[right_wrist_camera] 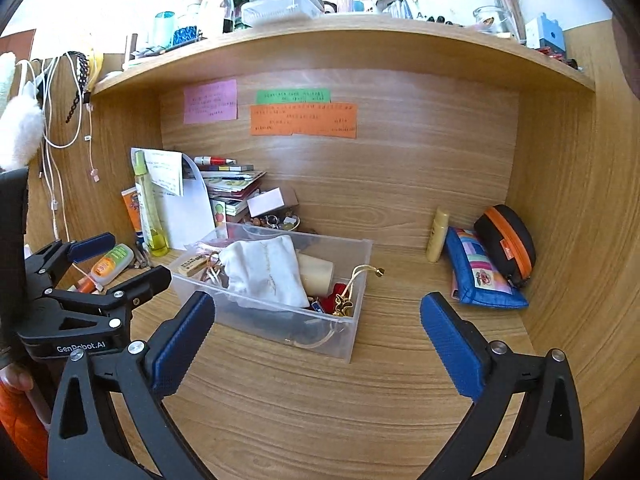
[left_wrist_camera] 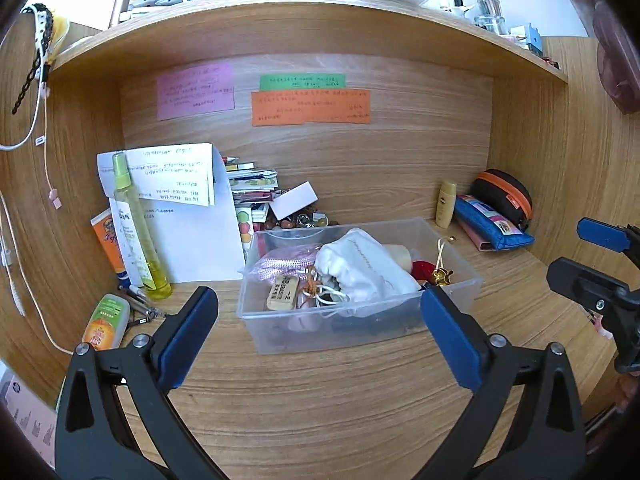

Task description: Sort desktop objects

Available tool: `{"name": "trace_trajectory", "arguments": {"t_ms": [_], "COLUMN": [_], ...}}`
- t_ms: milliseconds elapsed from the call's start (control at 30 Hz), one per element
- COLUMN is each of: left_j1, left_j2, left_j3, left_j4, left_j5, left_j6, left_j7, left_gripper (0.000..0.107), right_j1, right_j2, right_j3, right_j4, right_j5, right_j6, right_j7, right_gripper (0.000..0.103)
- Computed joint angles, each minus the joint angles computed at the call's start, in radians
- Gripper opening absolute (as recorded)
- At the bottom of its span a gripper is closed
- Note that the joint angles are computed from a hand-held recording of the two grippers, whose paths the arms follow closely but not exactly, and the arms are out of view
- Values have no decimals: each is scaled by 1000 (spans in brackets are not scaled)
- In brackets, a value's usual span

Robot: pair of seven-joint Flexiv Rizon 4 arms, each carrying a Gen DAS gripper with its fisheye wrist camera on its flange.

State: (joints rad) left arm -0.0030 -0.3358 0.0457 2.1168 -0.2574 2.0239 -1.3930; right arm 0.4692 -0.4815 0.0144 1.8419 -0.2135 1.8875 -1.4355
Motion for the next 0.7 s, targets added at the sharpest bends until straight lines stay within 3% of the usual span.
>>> {"name": "trace_trajectory", "arguments": {"t_ms": [333, 700], "left_j1": [8, 73], "left_j2": [-9, -15], "left_j3": [-2, -51], "left_j4": [22, 1], "left_j5": [17, 110], "left_j6": [70, 79], "left_j7": [-21, -69], "left_gripper": [103, 103], "right_j1": [83, 5], "right_j2": [-4, -50], "right_j3": [-84, -14], "right_j4": [1, -66], "right_j5": [68, 0], "right_j6": [1, -66], "right_j7": [-20, 23], "right_gripper": [103, 103]}}
